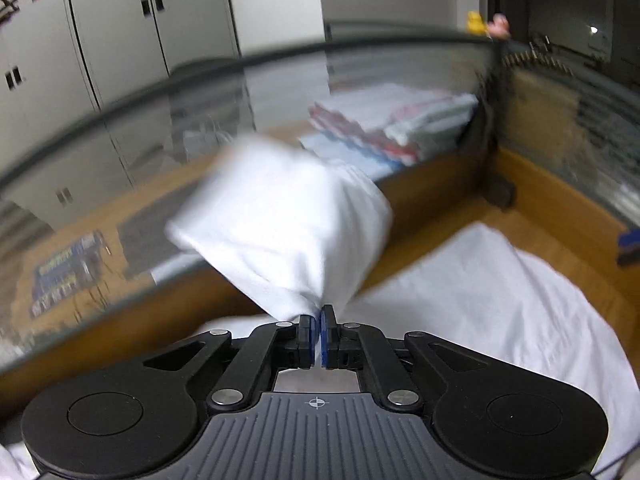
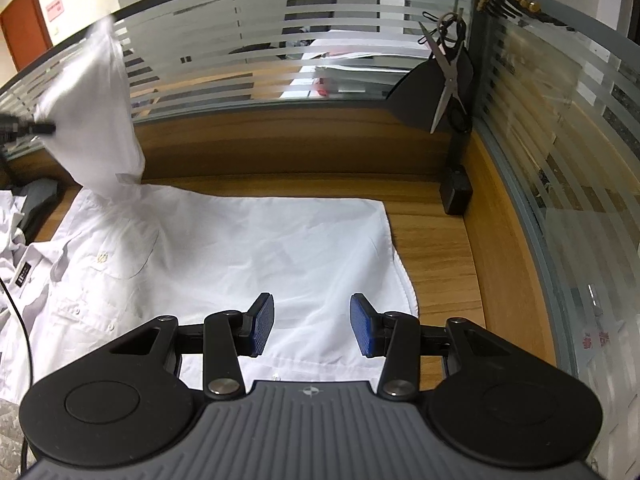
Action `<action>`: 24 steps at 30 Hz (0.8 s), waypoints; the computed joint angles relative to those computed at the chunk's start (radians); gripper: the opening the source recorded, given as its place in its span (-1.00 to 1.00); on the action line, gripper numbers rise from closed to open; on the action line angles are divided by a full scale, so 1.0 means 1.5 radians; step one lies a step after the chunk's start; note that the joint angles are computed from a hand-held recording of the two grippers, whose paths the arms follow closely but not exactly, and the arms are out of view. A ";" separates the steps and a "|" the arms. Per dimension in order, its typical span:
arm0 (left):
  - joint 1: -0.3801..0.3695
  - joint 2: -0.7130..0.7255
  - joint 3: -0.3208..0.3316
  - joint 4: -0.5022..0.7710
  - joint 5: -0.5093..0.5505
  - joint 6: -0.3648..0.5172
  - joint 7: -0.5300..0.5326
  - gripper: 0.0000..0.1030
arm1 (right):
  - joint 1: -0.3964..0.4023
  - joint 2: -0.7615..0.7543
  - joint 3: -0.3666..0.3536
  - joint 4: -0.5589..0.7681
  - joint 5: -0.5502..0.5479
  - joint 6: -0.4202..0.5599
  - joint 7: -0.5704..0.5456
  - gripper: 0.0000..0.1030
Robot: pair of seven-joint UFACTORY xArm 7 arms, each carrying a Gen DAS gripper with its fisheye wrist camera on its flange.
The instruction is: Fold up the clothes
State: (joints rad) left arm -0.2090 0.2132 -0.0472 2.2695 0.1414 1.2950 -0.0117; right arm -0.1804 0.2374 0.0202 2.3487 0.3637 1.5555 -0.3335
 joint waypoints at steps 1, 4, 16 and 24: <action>-0.001 -0.034 -0.003 -0.063 -0.005 -0.012 -0.007 -0.80 | 0.000 -0.004 0.000 -0.006 0.000 0.000 -0.001 -0.08; 0.000 -0.113 -0.016 -0.209 -0.023 -0.032 -0.024 -0.68 | 0.006 -0.020 0.000 -0.032 -0.003 -0.001 -0.005 -0.08; 0.026 -0.299 -0.047 -0.487 -0.008 -0.035 -0.147 0.14 | 0.058 -0.038 0.013 -0.105 0.018 -0.015 -0.035 0.03; 0.054 -0.384 -0.070 -0.583 0.023 -0.003 -0.234 0.40 | 0.128 0.028 0.053 -0.086 0.043 -0.043 -0.026 0.04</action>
State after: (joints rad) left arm -0.1275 -0.3631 -0.1522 1.3957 0.1761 1.2898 -0.3627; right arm 0.0115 0.2788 0.0991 2.2197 0.4277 1.4909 -0.3728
